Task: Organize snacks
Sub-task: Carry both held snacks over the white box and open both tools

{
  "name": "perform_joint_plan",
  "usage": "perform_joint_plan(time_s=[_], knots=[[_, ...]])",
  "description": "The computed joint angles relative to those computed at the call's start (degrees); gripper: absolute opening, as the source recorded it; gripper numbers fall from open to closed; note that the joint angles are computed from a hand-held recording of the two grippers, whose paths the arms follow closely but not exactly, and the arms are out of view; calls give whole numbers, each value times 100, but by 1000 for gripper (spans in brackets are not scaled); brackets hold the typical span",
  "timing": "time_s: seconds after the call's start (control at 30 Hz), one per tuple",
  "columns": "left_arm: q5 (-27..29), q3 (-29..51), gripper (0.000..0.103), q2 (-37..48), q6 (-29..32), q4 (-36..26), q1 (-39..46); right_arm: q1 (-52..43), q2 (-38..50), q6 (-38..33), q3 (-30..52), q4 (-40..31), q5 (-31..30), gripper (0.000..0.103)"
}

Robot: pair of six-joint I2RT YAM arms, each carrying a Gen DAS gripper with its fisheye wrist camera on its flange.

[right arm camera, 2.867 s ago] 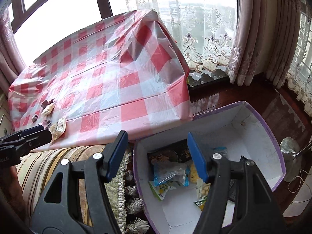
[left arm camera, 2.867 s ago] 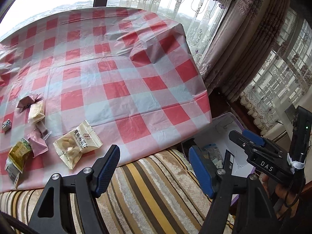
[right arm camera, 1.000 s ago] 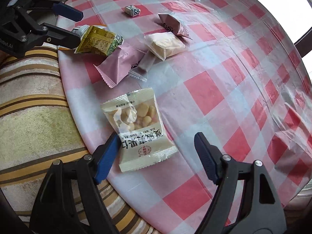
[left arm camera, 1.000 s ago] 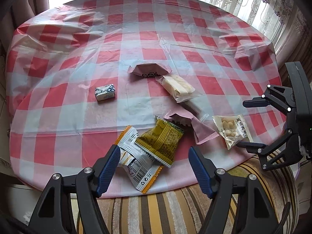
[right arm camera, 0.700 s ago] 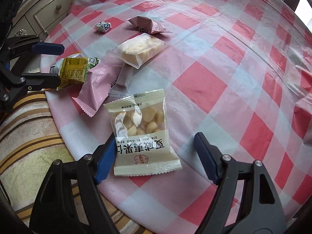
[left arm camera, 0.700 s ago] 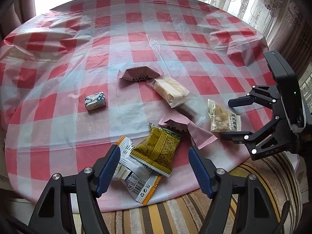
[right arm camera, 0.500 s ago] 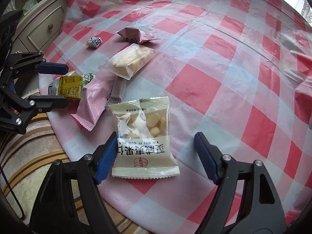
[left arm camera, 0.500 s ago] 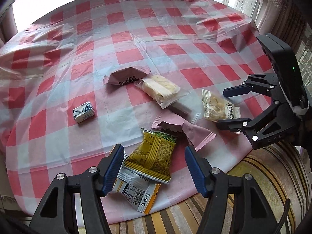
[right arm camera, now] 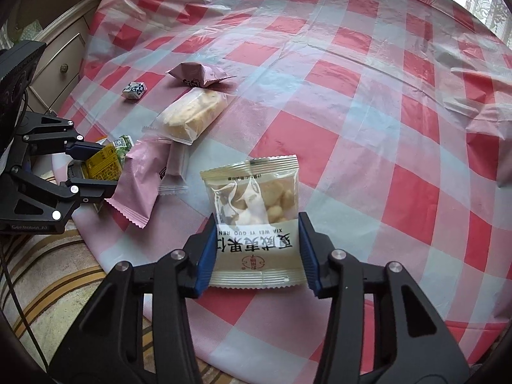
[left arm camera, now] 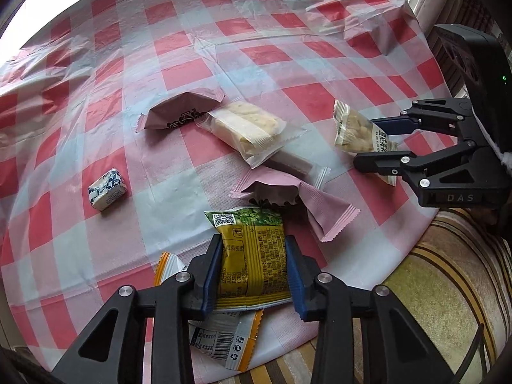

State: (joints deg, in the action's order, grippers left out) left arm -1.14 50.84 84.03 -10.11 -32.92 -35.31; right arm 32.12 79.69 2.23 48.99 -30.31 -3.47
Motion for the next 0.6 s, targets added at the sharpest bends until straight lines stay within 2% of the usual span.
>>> perform_joint_plan(time_s=[0.27,0.6], knots=[[-55,-147,36,-404,-430,47,56,38,-458,352,-180,-68,278,48],[-416,-201,36,-771,-1012,39,-208,104,-1240,655,-419,-431,557,48]])
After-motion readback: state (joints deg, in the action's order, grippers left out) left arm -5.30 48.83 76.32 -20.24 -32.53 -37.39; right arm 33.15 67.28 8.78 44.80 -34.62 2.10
